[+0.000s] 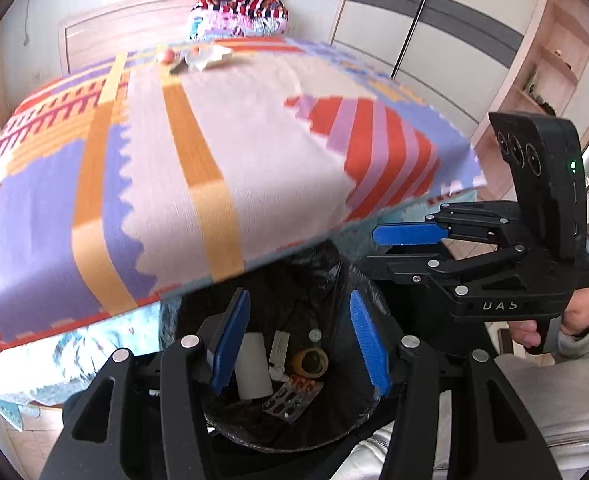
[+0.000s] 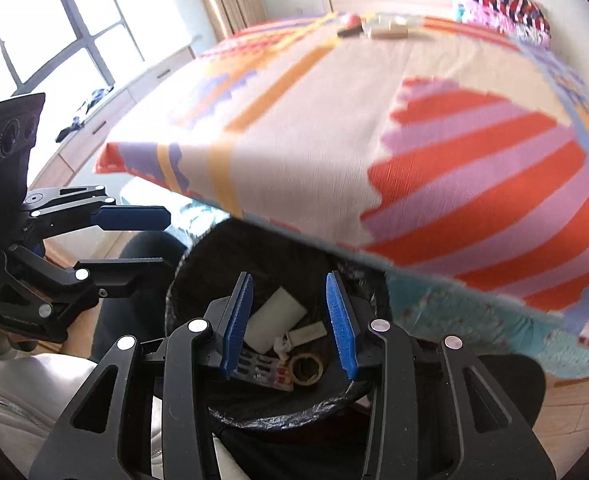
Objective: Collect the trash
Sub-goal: 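Raise both open tools from the bin back over the bed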
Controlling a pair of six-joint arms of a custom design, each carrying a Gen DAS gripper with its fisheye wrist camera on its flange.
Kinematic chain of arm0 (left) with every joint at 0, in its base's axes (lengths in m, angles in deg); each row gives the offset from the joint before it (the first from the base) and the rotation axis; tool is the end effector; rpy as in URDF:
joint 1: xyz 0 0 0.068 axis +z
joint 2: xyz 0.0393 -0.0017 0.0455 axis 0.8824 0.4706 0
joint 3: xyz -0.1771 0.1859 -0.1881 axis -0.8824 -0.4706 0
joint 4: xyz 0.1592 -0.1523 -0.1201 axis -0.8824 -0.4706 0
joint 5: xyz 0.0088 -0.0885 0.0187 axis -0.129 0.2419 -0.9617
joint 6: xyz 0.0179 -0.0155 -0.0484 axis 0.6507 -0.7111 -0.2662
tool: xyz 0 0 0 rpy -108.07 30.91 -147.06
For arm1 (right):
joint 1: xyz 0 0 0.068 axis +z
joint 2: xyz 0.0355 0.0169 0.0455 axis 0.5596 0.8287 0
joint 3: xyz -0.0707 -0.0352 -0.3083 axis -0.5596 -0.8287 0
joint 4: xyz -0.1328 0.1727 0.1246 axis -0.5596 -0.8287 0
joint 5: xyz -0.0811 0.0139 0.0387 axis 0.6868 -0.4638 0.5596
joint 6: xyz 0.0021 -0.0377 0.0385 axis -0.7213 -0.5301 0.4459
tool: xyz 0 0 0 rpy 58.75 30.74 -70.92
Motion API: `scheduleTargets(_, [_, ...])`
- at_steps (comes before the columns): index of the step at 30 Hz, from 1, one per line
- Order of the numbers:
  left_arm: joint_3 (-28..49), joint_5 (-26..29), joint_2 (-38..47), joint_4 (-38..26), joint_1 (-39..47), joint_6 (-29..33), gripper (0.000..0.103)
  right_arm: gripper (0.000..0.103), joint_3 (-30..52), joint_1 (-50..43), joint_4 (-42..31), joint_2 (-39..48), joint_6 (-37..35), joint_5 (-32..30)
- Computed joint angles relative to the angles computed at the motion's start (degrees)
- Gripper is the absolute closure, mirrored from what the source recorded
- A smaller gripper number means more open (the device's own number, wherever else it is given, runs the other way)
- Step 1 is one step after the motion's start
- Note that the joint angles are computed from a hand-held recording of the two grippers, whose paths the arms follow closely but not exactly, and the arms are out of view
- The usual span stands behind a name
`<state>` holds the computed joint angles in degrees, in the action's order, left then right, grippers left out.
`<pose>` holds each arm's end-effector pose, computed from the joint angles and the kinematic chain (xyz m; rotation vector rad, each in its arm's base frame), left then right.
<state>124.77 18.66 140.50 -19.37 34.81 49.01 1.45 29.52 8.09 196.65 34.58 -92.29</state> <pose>0.2915 -0.1526 0.1587 0.3508 2.4757 -0.4000 0.3596 -0.0079 0.1312 -0.8994 2.2821 0.4962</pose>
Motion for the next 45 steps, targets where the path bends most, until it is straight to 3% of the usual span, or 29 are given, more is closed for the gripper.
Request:
scheduleTargets(7, [3.28, -0.34, -4.10, -3.26, 2.51, 2.77, 0.053, 0.057, 2.92, -0.27, -1.00, -2.74, 1.21, -1.41])
scheduleTargets(10, [5.86, -1.28, -4.25, -4.48, 3.80, 3.98, 0.035, 0.052, 5.22, 0.35, -1.19, -2.92, 2.57, -1.26])
scheduleTargets(16, [12.19, -0.03, -2.36, -7.33, 7.34, 7.10, 0.034, 0.042, 11.71, 2.51, -1.68, -1.39, 5.68, 0.69])
scheduleTargets(20, [17.66, -0.14, 0.81, -9.39, 9.35, 9.42, 0.025, 0.035, 17.18, 3.56, -2.20, 0.59, 8.12, 1.75])
scheduleTargets(34, [40.24, 1.63, 15.58, -19.59, 15.00, 13.54, 0.025, 0.025, 41.23, 6.36, -10.17, 12.05, 12.41, 4.71])
scheduleTargets(45, [59.70, 3.05, 27.97, -29.50, 18.07, 13.60, 0.025, 0.022, 64.31, 8.62, -22.42, 24.61, 12.49, 7.82])
